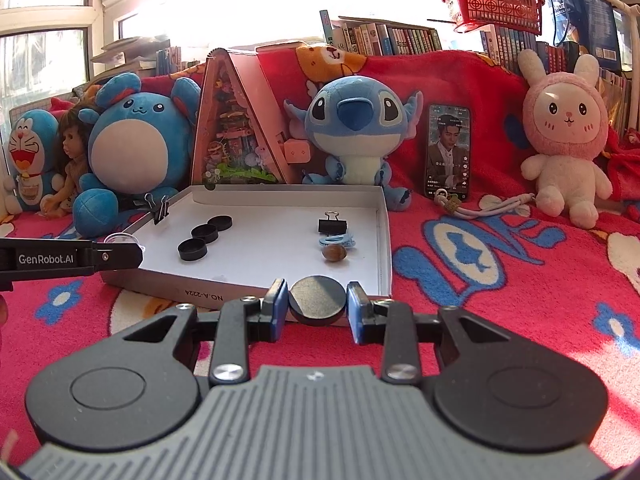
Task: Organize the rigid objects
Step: 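Carry the clear cup with the left tool while the right tool carries the black disc into the box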
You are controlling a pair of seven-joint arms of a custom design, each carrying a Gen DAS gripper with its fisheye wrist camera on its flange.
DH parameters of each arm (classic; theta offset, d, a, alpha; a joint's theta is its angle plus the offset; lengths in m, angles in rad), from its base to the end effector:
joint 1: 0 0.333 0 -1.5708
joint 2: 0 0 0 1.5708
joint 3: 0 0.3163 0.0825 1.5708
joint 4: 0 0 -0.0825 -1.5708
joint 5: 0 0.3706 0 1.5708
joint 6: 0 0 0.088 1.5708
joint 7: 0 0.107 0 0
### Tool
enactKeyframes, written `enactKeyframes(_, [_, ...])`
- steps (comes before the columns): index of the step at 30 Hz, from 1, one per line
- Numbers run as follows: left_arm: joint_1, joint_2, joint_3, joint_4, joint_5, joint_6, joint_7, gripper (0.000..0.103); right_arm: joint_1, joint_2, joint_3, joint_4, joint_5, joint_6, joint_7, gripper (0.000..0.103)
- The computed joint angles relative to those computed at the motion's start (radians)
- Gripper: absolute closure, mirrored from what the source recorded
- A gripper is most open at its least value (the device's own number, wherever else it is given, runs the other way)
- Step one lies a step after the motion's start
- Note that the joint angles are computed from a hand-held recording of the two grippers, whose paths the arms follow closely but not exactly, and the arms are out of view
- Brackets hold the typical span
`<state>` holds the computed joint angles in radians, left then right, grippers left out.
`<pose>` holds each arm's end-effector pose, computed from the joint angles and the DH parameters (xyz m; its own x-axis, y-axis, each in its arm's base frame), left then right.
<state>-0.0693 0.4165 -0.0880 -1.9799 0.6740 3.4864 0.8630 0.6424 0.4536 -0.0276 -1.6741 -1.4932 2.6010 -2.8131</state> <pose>0.6138 -0.1659 0.3869 -0.2894 -0.9364 0.1985 -0.5412 -0.0110 -0.8408 0.5489 0.4155 0.3841 -0.0483 -0.9971 -0.0596 -0.4785 0.0755 -0.8749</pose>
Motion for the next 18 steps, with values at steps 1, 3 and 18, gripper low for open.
enactKeyframes(1, [-0.002, 0.004, 0.001, 0.007, -0.002, -0.004, 0.002, 0.078, -0.002, 0.003, -0.001, 0.005, 0.000, 0.002, -0.001, 0.065])
enactKeyframes(3, [0.006, 0.012, -0.008, 0.021, 0.000, -0.014, -0.003, 0.078, -0.004, 0.011, -0.004, 0.019, 0.002, 0.003, -0.007, 0.066])
enactKeyframes(18, [0.174, 0.154, -0.231, 0.230, 0.057, -0.192, -0.003, 0.078, -0.016, 0.126, -0.042, 0.173, 0.153, 0.019, -0.167, 0.065])
